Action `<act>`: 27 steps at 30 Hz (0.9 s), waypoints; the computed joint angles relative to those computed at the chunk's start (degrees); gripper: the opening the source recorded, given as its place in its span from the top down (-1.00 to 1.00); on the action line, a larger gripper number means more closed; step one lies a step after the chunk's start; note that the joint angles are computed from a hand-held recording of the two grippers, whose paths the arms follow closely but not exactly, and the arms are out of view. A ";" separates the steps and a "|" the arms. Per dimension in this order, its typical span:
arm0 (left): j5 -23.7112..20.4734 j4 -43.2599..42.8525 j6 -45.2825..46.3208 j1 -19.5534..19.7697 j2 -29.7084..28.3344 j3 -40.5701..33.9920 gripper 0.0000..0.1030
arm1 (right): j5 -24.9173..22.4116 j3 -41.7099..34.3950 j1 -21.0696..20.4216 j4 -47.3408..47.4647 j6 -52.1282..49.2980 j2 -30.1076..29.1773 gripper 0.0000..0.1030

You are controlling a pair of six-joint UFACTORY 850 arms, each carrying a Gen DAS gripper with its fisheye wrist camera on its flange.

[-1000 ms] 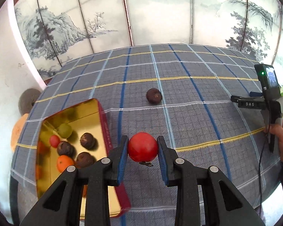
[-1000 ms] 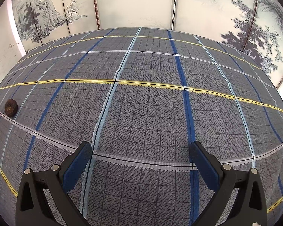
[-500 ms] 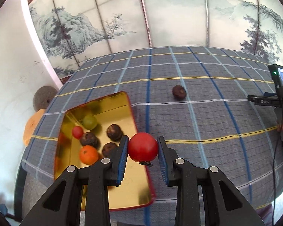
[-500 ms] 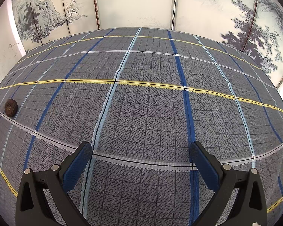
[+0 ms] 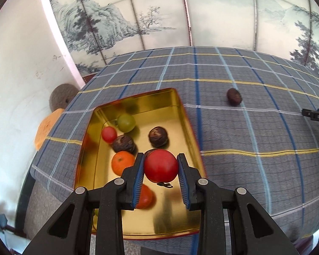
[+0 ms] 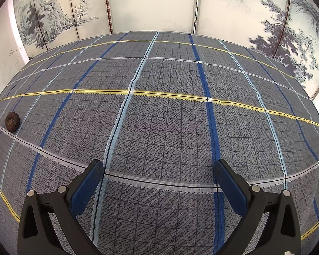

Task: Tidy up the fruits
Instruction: 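Carry the red tomato into the tin and open the left gripper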

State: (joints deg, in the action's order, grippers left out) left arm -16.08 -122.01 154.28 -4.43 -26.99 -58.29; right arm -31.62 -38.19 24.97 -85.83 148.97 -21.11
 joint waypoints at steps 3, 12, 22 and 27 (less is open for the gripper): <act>0.29 -2.64 1.96 0.59 -0.83 -0.67 0.38 | 0.00 0.01 -0.01 -0.03 0.02 0.00 -1.00; 1.82 -5.08 2.63 2.40 -3.31 -3.05 0.38 | -0.02 -0.01 0.06 0.02 0.04 -0.02 -1.00; 2.69 -2.07 -1.48 3.80 -5.11 -4.85 0.38 | 0.01 0.01 0.01 0.01 0.00 0.01 -1.00; 2.72 2.46 -6.53 4.17 -5.67 -5.65 0.37 | 0.01 0.01 0.00 0.01 0.00 0.01 -1.00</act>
State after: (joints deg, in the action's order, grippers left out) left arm -13.37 -119.56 147.75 -0.26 -32.66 -63.94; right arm -31.62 -38.18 24.97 -85.82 148.97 -21.10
